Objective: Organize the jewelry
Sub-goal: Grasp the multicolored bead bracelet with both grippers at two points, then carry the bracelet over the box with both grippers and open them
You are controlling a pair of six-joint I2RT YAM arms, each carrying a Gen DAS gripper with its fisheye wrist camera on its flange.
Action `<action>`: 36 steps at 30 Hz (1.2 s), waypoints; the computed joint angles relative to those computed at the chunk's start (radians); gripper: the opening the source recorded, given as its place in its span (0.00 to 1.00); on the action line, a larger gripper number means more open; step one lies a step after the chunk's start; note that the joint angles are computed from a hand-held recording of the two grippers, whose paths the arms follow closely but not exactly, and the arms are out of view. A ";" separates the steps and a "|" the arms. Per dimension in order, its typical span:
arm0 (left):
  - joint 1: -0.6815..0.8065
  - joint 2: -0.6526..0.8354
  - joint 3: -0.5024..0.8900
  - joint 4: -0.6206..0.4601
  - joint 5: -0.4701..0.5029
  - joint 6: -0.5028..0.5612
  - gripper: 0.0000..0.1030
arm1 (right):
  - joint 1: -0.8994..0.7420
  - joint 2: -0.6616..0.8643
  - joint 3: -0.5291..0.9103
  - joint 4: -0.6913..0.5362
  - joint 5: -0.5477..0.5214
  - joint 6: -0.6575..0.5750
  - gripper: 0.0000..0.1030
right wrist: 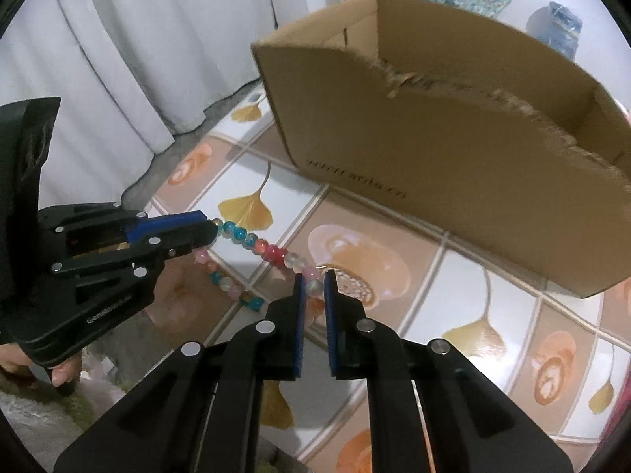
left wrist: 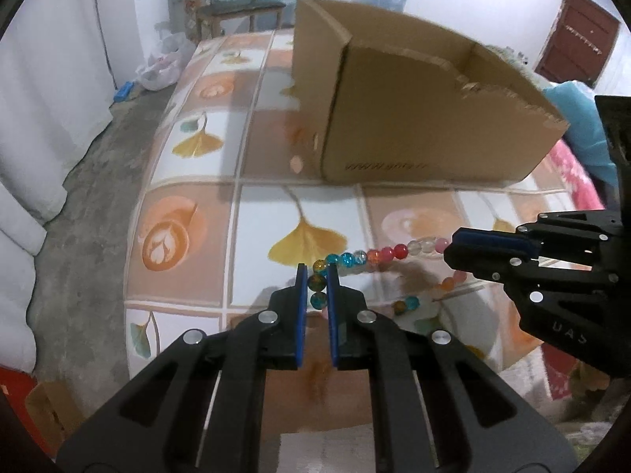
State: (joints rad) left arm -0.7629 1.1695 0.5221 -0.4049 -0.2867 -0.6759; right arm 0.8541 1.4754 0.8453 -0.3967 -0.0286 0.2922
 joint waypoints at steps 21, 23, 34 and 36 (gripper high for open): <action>-0.002 -0.017 0.422 -0.045 0.033 0.338 0.08 | -0.234 -0.327 0.198 -0.250 0.013 -0.214 0.09; 0.052 0.075 0.501 -0.017 0.107 0.394 0.08 | -0.322 -0.263 0.263 -0.261 -0.039 -0.277 0.09; 0.239 0.824 1.206 -0.294 0.558 0.463 0.08 | -0.565 0.259 0.726 -0.509 -0.109 -0.530 0.09; 0.252 0.957 1.356 -0.384 0.614 0.456 0.08 | -0.563 0.355 0.815 -0.556 -0.063 -0.577 0.09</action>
